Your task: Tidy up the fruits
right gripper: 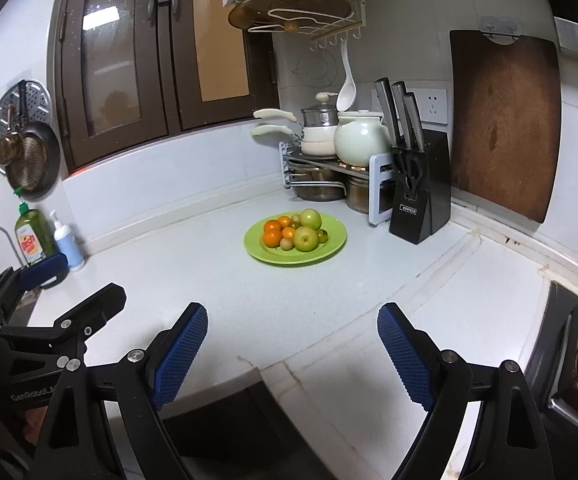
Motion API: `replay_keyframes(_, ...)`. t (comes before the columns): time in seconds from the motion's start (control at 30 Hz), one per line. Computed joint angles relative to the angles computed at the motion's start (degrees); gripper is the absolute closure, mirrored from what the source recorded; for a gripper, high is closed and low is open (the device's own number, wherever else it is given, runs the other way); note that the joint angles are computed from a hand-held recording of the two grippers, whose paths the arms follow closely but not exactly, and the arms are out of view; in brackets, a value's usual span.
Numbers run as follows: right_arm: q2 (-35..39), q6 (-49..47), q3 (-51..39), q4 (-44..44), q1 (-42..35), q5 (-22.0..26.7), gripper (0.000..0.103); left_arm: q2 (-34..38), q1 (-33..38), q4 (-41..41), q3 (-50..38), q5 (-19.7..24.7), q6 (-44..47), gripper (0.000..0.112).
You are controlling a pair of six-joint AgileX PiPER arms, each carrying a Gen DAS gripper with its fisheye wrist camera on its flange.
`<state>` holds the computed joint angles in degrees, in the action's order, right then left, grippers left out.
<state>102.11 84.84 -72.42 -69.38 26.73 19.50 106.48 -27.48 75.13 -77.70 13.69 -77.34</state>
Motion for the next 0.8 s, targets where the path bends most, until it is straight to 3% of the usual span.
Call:
replay_keyframes(0.37,-2.37,5.7,3.14,-5.32,0.67,-0.46,0.015,-2.38,-1.73,7.52,2.74,2.12,-7.79,0.009)
replay_keyframes(0.8,-3.33,7.08,4.31,-6.61,0.93,-0.42,0.015,-3.29,-2.19,3.85,3.28,1.86,-4.92,0.009)
